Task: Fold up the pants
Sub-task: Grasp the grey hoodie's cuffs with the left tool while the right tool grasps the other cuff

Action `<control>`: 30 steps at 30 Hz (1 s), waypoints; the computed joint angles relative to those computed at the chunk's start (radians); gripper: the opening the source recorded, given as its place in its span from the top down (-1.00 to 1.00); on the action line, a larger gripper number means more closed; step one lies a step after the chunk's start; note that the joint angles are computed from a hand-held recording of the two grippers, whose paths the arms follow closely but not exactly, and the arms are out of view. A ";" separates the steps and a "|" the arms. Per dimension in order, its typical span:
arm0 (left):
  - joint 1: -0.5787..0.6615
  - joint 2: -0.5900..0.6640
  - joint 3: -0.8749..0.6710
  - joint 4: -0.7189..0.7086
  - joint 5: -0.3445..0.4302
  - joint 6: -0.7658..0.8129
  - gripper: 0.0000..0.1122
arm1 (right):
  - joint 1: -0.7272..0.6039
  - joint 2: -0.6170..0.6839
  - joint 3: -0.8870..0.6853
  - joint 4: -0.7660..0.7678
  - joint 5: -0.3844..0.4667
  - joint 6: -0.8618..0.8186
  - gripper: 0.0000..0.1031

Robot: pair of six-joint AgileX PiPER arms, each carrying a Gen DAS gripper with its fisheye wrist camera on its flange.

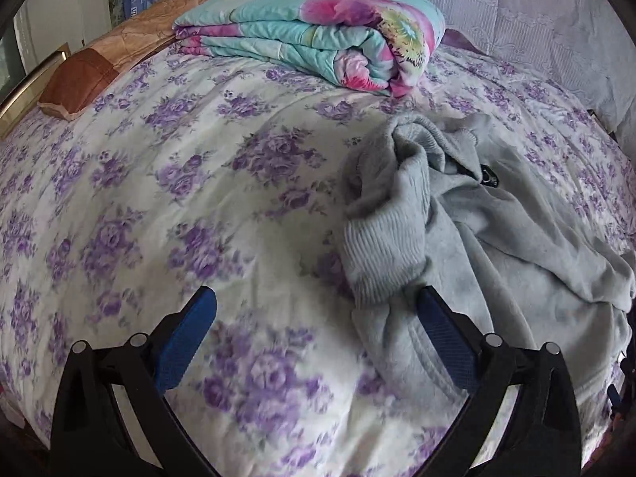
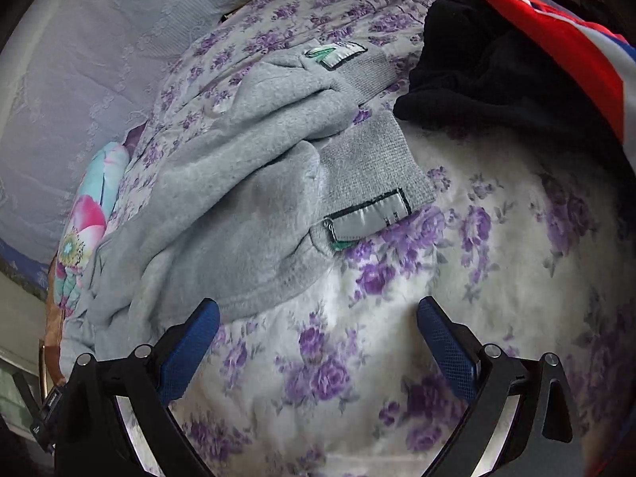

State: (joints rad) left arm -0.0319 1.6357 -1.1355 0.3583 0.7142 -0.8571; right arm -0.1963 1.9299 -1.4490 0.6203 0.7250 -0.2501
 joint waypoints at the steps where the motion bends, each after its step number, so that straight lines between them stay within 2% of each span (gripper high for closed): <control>1: 0.017 0.044 -0.041 -0.054 0.004 0.054 -0.76 | 0.004 0.007 -0.009 0.005 -0.009 -0.002 -0.93; 4: 0.026 0.115 -0.113 -0.134 0.003 0.110 -0.76 | -0.020 0.034 -0.031 0.104 0.009 -0.066 -0.93; 6: -0.004 0.119 -0.122 -0.095 -0.011 0.080 -0.73 | -0.060 0.034 -0.006 0.248 0.038 -0.186 -0.93; 7: -0.017 0.121 -0.124 -0.103 -0.023 0.100 -0.61 | -0.073 0.034 0.004 0.292 0.049 -0.228 -0.93; 8: -0.027 0.131 -0.134 -0.123 -0.025 0.133 -0.40 | -0.082 0.030 0.014 0.316 0.057 -0.256 -0.93; 9: -0.038 0.140 -0.138 -0.129 -0.025 0.149 -0.33 | -0.085 0.030 0.017 0.323 0.060 -0.272 -0.93; 12: -0.068 0.151 -0.125 -0.047 -0.039 0.077 -0.34 | -0.067 0.050 -0.017 0.282 0.049 -0.243 -0.93; 15: -0.051 0.143 -0.107 -0.070 -0.065 0.085 -0.32 | -0.028 0.093 -0.096 0.205 0.032 -0.163 -0.93; 18: -0.048 0.139 -0.107 -0.067 -0.070 0.077 -0.18 | 0.011 0.135 -0.169 0.140 0.013 -0.102 -0.89; 19: -0.045 0.141 -0.109 -0.076 -0.076 0.087 -0.07 | 0.025 0.146 -0.189 0.104 -0.002 -0.070 -0.80; 21: -0.043 0.147 -0.120 -0.091 -0.080 0.109 0.04 | 0.044 0.155 -0.203 0.025 -0.042 -0.005 -0.25; 22: -0.041 0.145 -0.116 -0.094 -0.092 0.114 0.13 | 0.041 0.158 -0.203 0.021 -0.044 0.001 0.29; 23: -0.038 0.143 -0.113 -0.098 -0.099 0.120 0.23 | 0.026 0.163 -0.209 0.058 -0.018 -0.023 0.51; 26: -0.014 0.117 -0.074 -0.141 -0.148 0.160 0.43 | 0.002 0.125 -0.155 0.134 -0.008 -0.126 0.62; 30: 0.029 0.069 -0.033 -0.228 -0.181 0.243 0.53 | -0.019 0.065 -0.098 0.161 0.008 -0.166 0.64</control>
